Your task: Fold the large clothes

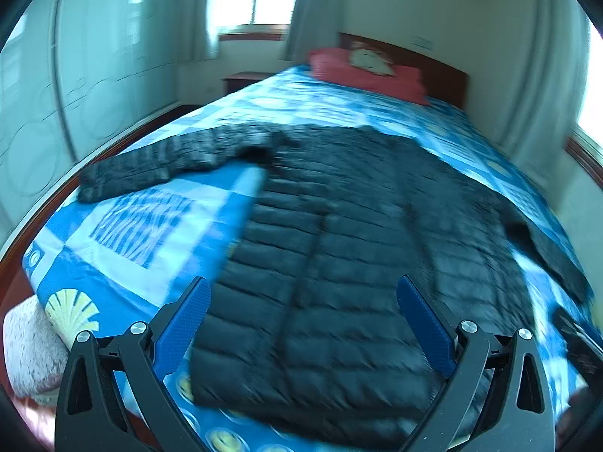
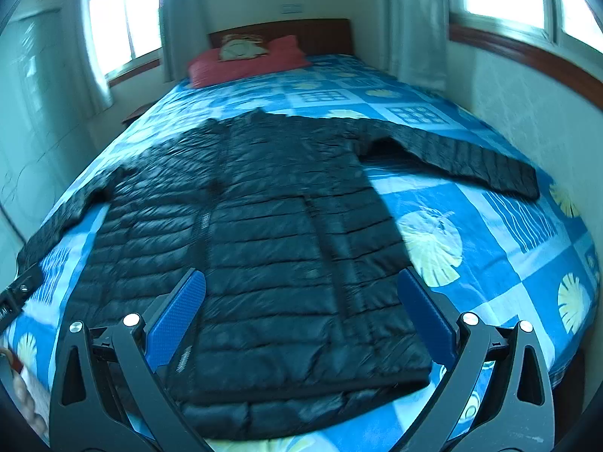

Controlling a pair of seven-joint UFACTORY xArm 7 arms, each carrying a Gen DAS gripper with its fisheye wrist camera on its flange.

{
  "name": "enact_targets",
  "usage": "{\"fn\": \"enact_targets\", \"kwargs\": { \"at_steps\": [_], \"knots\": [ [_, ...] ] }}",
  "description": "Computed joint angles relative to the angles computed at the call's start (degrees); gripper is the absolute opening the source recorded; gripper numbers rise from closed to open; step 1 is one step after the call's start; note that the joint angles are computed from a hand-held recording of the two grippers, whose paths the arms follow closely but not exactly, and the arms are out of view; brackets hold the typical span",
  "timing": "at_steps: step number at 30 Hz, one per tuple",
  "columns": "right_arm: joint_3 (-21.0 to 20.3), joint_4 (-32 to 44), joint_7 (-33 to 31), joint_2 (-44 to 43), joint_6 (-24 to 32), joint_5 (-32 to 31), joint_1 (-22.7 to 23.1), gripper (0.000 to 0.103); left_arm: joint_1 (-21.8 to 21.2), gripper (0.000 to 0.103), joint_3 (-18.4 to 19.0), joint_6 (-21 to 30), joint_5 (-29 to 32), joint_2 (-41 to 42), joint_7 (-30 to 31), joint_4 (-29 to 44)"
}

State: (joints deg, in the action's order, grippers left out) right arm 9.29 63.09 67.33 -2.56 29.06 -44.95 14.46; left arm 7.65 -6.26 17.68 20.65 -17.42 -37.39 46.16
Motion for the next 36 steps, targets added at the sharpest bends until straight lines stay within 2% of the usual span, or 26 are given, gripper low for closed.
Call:
{"fn": "enact_targets", "kwargs": {
  "at_steps": [1, 2, 3, 4, 7, 9, 13, 16, 20, 22, 24, 27, 28, 31, 32, 33, 34, 36],
  "knots": [
    [-0.46, 0.31, 0.43, 0.5, 0.28, -0.13, -0.49, 0.1, 1.81, 0.098, -0.42, -0.05, 1.46, 1.38, -1.88, 0.9],
    [-1.05, 0.55, 0.68, 1.02, 0.37, -0.11, -1.02, 0.094, 3.56, 0.098, -0.7, -0.09, 3.39, 2.89, -4.01, 1.87],
    [-1.67, 0.92, 0.46, 1.67, 0.44, 0.45, -1.52, 0.083, 4.9, 0.098, -0.73, -0.1, 5.45, 4.35, -6.06, 2.87],
    [-2.32, 1.13, 0.27, 2.22, 0.24, 0.99, -2.01, 0.08, 6.26, 0.098, -0.78, -0.05, 8.27, 5.91, -8.68, 3.94],
    [-4.78, 2.09, 1.61, 4.27, -0.55, 1.39, -3.96, 0.078, 8.95, 0.098, 0.74, 2.17, 16.69, 12.44, -16.12, 8.85],
    [-6.65, 2.28, 3.99, 5.37, -2.3, 0.55, -5.48, 0.078, 8.94, 0.098, 3.12, 3.52, 17.4, 16.76, -17.16, 12.07],
    [-10.14, 3.16, 6.23, 8.01, -6.32, 2.05, -8.72, 0.078, 8.58, 0.098, 8.24, 5.66, 14.01, 24.21, -17.47, 17.47],
    [-13.11, 3.62, 7.26, 10.1, -10.84, 4.14, -11.4, 0.078, 6.97, 0.098, 11.99, 7.1, 15.69, 27.61, -20.43, 20.0],
    [-17.38, 4.14, 10.72, 12.59, -16.61, 4.92, -14.12, 0.077, 4.94, 0.098, 15.33, 7.98, 14.25, 30.78, -20.56, 21.37],
    [-19.02, 4.1, 10.42, 14.61, -21.88, 8.41, -16.34, 0.077, 2.7, 0.098, 17.72, 6.6, 17.29, 30.58, -23.53, 20.43],
    [-17.26, 4.21, 5.67, 16.92, -26.66, 15.98, -20.5, 0.077, 1.49, 0.098, 18.67, 7.2, 18.82, 30.9, -24.68, 20.75],
    [-8.48, 5.25, -2.15, 20.5, -31.59, 26.24, -30.53, 0.077, 0.95, 0.099, 19.37, 6.48, 19.58, 31.47, -25.66, 20.89],
    [-3.46, 6.25, -4.52, 22.61, -33.36, 29.22, -35.76, 0.077, 0.71, 0.099, 19.68, 6.18, 20.14, 31.57, -26.24, 20.83],
    [4.47, 8.55, -7.39, 26.98, -35.67, 33.39, -43.54, 0.077, 0.04, 0.099, 20.26, 6.06, 21.71, 31.99, -27.82, 21.03],
    [5.73, 9.55, -7.57, 28.81, -36.82, 34.55, -44.83, 0.077, -0.1, 0.099, 20.32, 6.22, 21.98, 32.0, -28.07, 21.05],
    [4.58, 9.9, -9.04, 29.88, -39.22, 37.14, -43.84, 0.077, -0.37, 0.099, 20.42, 6.48, 22.52, 31.74, -28.57, 20.8],
    [1.18, 10.11, -8.31, 30.16, -41.02, 37.34, -41.04, 0.077, -0.35, 0.099, 20.43, 6.54, 22.79, 31.86, -28.76, 20.89],
    [-0.67, 12.4, -10.2, 31.79, -41.04, 38.94, -39.49, 0.077, -0.56, 0.099, 20.47, 6.98, 23.57, 31.78, -29.39, 20.87]
  ]
}}
